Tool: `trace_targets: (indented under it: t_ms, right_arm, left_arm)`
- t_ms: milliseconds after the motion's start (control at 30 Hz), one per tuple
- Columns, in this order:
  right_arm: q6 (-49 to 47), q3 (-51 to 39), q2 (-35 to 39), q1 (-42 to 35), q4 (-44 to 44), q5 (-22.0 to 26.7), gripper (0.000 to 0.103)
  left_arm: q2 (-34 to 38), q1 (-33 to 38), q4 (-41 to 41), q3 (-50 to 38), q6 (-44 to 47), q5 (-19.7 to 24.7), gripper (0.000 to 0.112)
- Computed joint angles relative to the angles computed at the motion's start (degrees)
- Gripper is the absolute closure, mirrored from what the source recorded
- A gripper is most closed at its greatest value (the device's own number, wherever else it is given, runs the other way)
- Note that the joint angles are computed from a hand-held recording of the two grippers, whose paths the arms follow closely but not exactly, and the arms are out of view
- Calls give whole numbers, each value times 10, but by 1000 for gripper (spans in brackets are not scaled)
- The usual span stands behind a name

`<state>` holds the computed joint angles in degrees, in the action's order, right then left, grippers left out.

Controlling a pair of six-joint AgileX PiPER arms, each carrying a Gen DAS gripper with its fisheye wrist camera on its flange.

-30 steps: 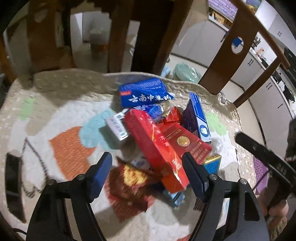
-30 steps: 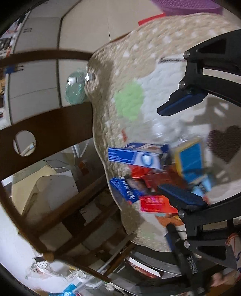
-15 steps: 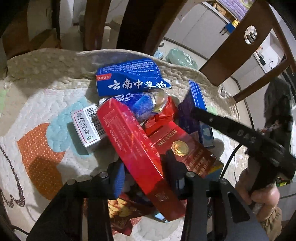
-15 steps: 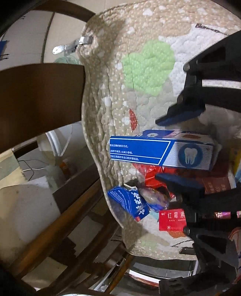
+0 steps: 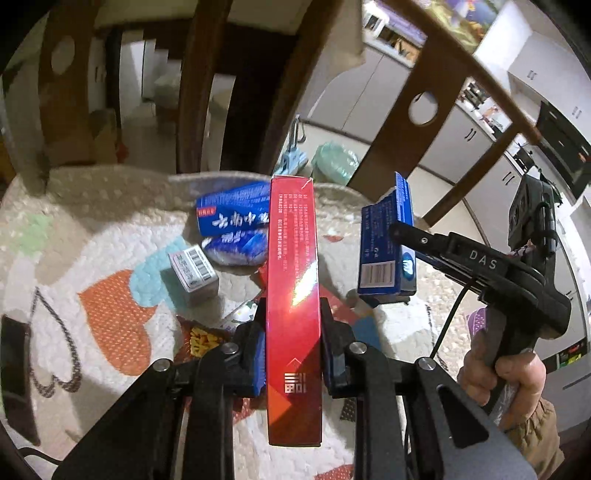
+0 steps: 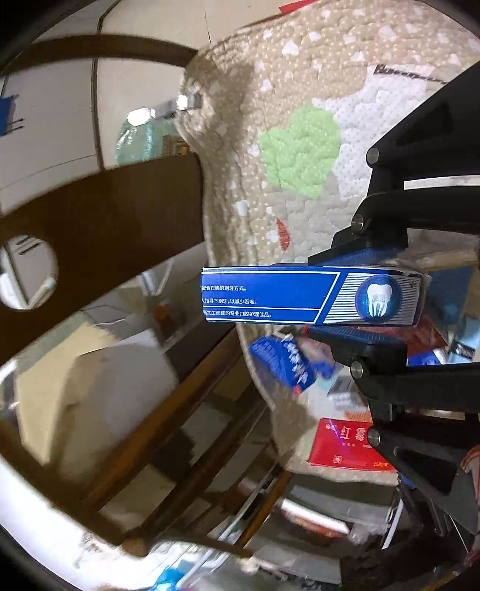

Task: Collect trash
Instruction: 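Grasp the red cigarette box with the left gripper while the right grasps the blue toothpaste box, then carry both boxes to the purple basket and open both grippers to drop them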

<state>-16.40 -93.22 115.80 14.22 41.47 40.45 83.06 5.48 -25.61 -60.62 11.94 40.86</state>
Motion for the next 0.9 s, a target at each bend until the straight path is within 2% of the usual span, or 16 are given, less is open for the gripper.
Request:
trace_targets:
  t_ms: [167, 267, 433, 533, 667, 800, 900]
  right_arm:
    - [-63, 84, -80, -39, 67, -8, 70]
    - [-103, 147, -133, -66, 98, -12, 70]
    - [-162, 259, -225, -139, 110, -25, 70]
    - [-225, 323, -269, -240, 130, -6, 70]
    - [-284, 358, -278, -376, 140, 28, 70]
    - [-326, 356, -251, -512, 134, 60, 70]
    - [-337, 347, -230, -568, 124, 64, 70]
  left_arm:
    - [-46, -46, 57, -4, -52, -1, 90]
    - [-59, -99, 101, -10, -96, 1, 90]
    - [-24, -201, 141, -50, -153, 6, 90]
    - [27, -284, 174, -102, -193, 7, 90]
    - [124, -365, 161, -202, -195, 21, 90]
    - [243, -432, 148, -344, -194, 56, 90]
    - [344, -465, 142, -481, -195, 104, 90]
